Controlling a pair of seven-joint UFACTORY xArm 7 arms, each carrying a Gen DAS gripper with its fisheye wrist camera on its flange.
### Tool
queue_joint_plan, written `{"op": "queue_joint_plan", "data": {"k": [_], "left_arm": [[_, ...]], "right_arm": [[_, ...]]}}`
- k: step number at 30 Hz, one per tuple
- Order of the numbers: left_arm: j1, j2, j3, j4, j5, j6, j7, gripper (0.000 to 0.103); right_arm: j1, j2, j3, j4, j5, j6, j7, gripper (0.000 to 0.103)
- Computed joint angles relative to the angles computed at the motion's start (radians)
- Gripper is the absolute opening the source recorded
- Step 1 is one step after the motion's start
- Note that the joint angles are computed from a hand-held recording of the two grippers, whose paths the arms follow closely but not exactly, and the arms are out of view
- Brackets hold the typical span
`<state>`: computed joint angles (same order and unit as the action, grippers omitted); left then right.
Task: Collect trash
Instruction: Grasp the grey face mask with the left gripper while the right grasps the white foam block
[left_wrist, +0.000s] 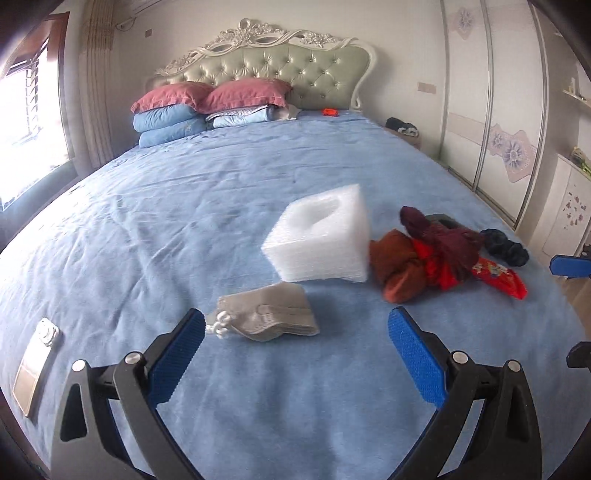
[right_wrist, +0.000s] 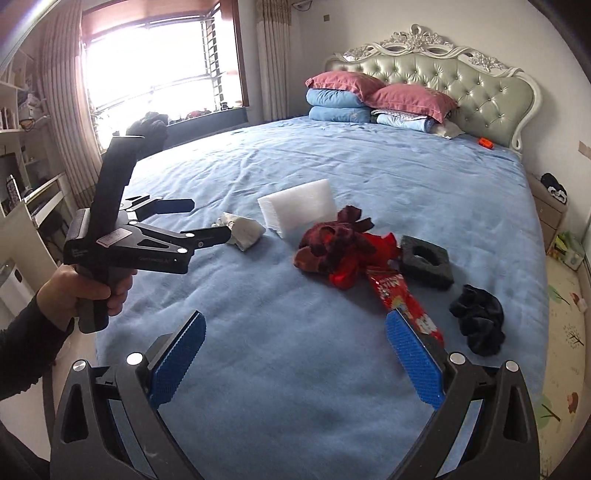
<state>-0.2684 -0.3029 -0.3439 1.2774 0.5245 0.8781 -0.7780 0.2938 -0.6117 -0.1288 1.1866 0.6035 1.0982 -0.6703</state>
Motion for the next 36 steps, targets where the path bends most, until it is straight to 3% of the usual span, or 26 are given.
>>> {"op": "queue_joint_plan", "data": {"k": [6, 15, 18, 23, 25, 36], "left_arm": [[-0.011, 0.034, 0.096, -0.013, -0.156, -0.050, 0.178, 0.099], [-0.009, 0.145, 0.133, 0.057, -0.244, -0.040, 0.319, 0.099], [-0.013, 0.183, 0.151, 0.080, -0.293, -0.007, 0.341, 0.084], [-0.008, 0.151, 0.165, 0.039, -0.329, -0.051, 0.328, 0.072], [-0.003, 0.146, 0.164, 0.037, -0.327, -0.052, 0.319, 0.055], [0.005, 0.132, 0.172, 0.020, -0.382, -0.083, 0.354, 0.048]], "right_arm": [[0.031, 0.104, 0.068, 0.088, -0.002, -0.020, 0.014, 0.095], [0.025, 0.240, 0.116, 0.215, -0.018, -0.034, 0.045, 0.095], [0.016, 0.289, 0.132, 0.253, -0.028, -0.038, 0.058, 0.095], [0.000, 0.357, 0.154, 0.313, -0.050, -0.049, 0.048, 0.095], [-0.006, 0.391, 0.160, 0.348, -0.055, -0.040, 0.046, 0.095], [-0.046, 0.555, 0.218, 0.518, -0.155, 0.026, 0.054, 0.095]]}}
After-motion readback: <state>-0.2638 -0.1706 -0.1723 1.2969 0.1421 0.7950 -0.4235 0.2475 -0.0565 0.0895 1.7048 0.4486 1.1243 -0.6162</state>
